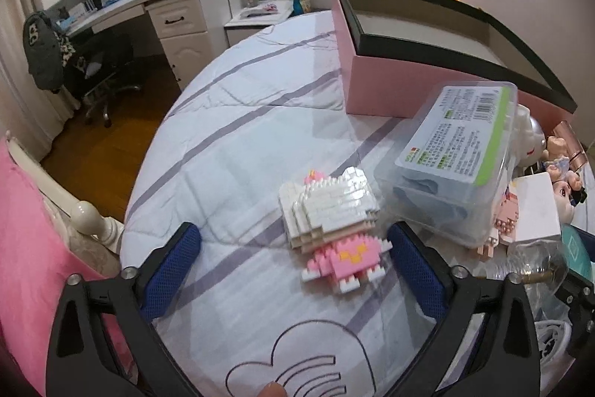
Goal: Organize rigid objects
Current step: 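Grasp the teal egg case with the right tool while the left tool grasps the block figure, then place the teal case in the box with the right tool while the left places the block figure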
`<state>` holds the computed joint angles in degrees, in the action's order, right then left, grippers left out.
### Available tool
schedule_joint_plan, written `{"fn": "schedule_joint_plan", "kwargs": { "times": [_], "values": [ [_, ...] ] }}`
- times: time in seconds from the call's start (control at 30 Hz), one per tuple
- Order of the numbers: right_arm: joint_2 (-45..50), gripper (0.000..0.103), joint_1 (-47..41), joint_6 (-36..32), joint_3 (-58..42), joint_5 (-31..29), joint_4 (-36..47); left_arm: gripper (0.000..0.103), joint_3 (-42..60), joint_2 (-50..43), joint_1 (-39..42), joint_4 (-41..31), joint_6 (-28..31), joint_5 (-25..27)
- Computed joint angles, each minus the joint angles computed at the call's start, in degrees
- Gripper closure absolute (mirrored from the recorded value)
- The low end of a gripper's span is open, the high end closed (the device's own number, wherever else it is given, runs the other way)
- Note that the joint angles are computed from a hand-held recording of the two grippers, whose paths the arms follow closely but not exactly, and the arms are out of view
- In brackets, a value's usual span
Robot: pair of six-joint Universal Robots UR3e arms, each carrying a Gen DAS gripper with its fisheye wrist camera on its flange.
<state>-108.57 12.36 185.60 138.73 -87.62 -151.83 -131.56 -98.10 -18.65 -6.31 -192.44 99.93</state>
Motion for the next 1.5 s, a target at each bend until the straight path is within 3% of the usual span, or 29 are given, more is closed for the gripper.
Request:
{"fn": "schedule_joint_plan", "kwargs": {
  "times": [0.1, 0.17, 0.2, 0.47, 0.67, 0.93, 1.07, 1.23, 1.5],
  "values": [
    [-2.1, 0.046, -1.8, -1.3, 1.2, 1.9, 0.8, 0.025, 0.5, -0.4, -0.2, 1.1, 1.2, -0.5],
    [-4.1, 0.046, -2.9, -2.1, 1.8, 2.4, 2.0, 0.048, 0.5, 0.0, -0.7, 1.2, 2.0, -1.1],
    [-5.3, 0.046, -3.6, -2.5, 2.1, 2.9, 2.7, 0.05, 0.6, 0.2, -0.9, 1.1, 2.4, -1.4],
    [-17.0, 0.046, -13.1, -8.3, 4.2, 10.0, 11.8, 0.051, -5.2, 7.9, 1.6, 0.1, 3.3, -7.1],
    [-23.4, 0.046, -18.3, -11.6, 4.7, 14.3, 16.7, 0.051, -6.3, 14.5, -1.3, -4.3, 2.3, -4.2],
    [-26.4, 0.046, -23.2, -14.4, 0.6, 19.2, 20.0, 0.05, 0.4, 20.2, -4.8, -10.3, 2.3, -1.8],
    [-18.9, 0.046, -22.1, -13.4, -4.5, 18.2, 13.0, 0.05, 9.4, 14.9, -5.0, -10.6, 3.5, -2.8],
    [-0.5, 0.046, -21.7, -12.1, -14.8, 16.4, 2.0, 0.05, 26.5, 2.0, -4.9, -12.6, 4.2, -4.2],
    [23.6, 0.046, -19.5, -9.0, -28.9, 13.1, -3.3, 0.05, 49.1, -17.2, -3.6, -20.0, 4.1, -6.7]
  ]
}}
